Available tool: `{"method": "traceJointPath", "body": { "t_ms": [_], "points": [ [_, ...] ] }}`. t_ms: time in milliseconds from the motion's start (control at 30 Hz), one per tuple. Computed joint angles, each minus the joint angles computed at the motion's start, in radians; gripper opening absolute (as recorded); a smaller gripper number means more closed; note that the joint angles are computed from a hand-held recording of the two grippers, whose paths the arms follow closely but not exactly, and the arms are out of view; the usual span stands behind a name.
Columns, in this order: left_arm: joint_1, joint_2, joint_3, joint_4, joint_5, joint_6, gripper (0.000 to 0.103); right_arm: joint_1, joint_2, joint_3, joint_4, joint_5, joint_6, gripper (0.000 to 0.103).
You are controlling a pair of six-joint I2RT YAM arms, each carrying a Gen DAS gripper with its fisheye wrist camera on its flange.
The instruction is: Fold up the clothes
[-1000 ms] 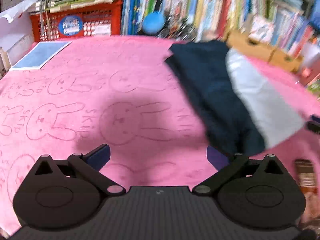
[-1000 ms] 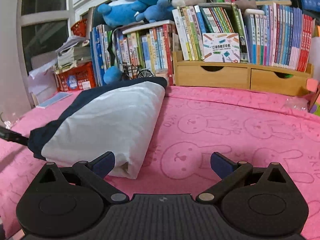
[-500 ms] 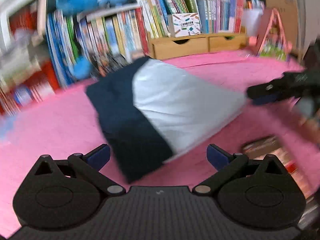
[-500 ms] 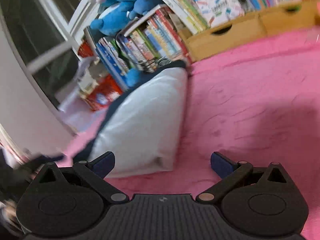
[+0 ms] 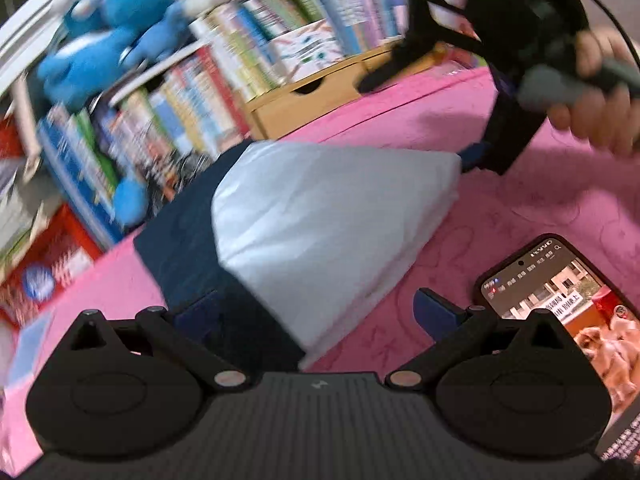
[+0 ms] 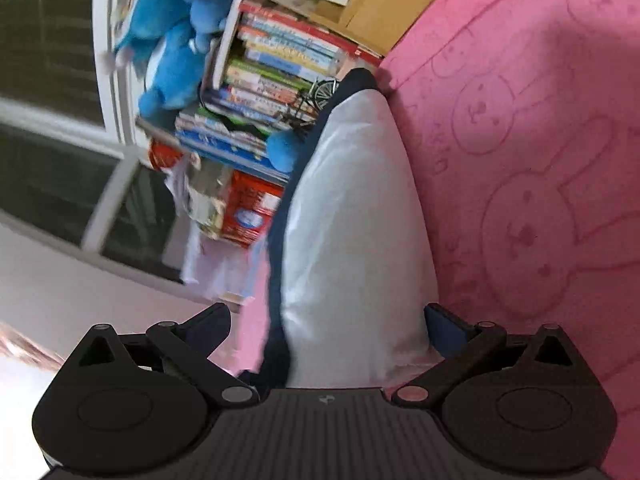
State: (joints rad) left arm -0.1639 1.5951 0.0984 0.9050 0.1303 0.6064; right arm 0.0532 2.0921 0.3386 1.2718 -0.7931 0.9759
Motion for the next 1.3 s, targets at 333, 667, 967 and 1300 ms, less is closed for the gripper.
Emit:
{"method": "traceJointPath", "body": {
  "t_ms": [333,667,967,1300],
  "points": [
    [-0.178,0.379,0.107,0.341,-0.205,0.027,0.103,-0.043,0.056,0.017,0.170,-0.115,0.145,0.103],
    [0.011,0.200,0.136,0.128,-0.096,-0.148,0.103,-0.076,0.115,0.072,0.052,-0.130,0.014,0.102],
    [0.341,0.042,0.076,-0.101,0.174,-0.146,0.103,0.209,-0.177,0.078,-0.437,0.331,-0.442,0.102],
    [0.483,0.134,0.190,-0.248,0.264,-0.260,0.103,0.614,-0.348,-0.072,-0.416,0.966,-0.726,0.103]
  ]
}}
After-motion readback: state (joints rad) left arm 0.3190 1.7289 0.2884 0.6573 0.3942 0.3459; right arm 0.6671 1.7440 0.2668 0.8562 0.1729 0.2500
